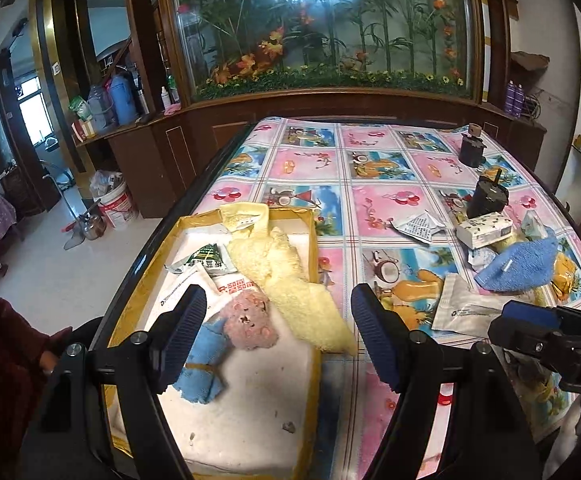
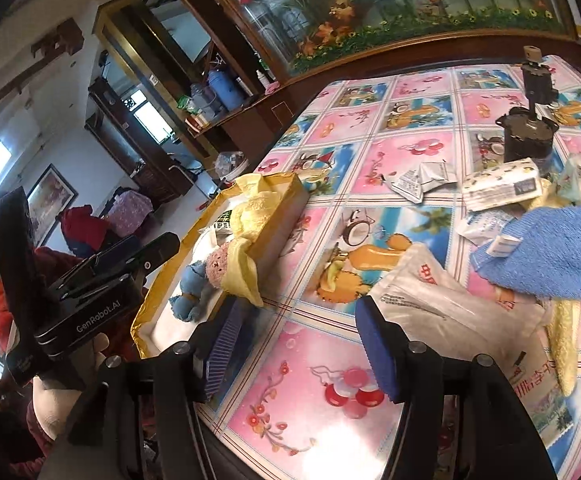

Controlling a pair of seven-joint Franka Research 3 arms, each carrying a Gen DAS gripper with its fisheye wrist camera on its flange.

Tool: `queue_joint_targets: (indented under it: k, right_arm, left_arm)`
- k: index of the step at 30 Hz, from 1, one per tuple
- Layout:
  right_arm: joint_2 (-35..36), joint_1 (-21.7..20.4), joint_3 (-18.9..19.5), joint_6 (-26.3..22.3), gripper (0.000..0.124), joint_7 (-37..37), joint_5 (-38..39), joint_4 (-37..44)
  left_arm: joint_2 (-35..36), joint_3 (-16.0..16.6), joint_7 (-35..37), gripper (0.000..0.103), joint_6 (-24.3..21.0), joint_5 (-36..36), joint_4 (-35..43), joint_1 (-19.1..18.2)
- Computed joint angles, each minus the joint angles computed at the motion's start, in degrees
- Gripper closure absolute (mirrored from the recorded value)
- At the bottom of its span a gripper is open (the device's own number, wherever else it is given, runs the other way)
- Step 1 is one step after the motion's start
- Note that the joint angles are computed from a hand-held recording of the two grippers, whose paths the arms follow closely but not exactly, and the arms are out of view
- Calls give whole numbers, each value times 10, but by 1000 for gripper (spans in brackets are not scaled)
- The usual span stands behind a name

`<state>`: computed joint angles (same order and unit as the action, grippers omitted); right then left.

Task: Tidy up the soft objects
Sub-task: 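Move left tool to the white plastic bag while right tool nears the blue towel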

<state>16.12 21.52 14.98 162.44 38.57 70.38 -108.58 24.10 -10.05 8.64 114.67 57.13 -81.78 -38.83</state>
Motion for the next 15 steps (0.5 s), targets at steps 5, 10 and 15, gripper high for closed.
queue_joint_targets:
  k: [5, 10, 15]
  right_arm:
    - [-17, -17, -6, 4, 63, -44, 67, -21]
    - [-50, -33, -32, 24, 63, -93, 157, -60]
    - [-69, -48, -67, 30, 60, -98, 203, -91]
  left_arm:
    - [15, -7, 22, 28, 37, -28, 18, 4]
    - [26, -12, 41, 28, 115, -67, 20, 14]
    - [63, -7, 79, 28, 160, -111, 55, 7]
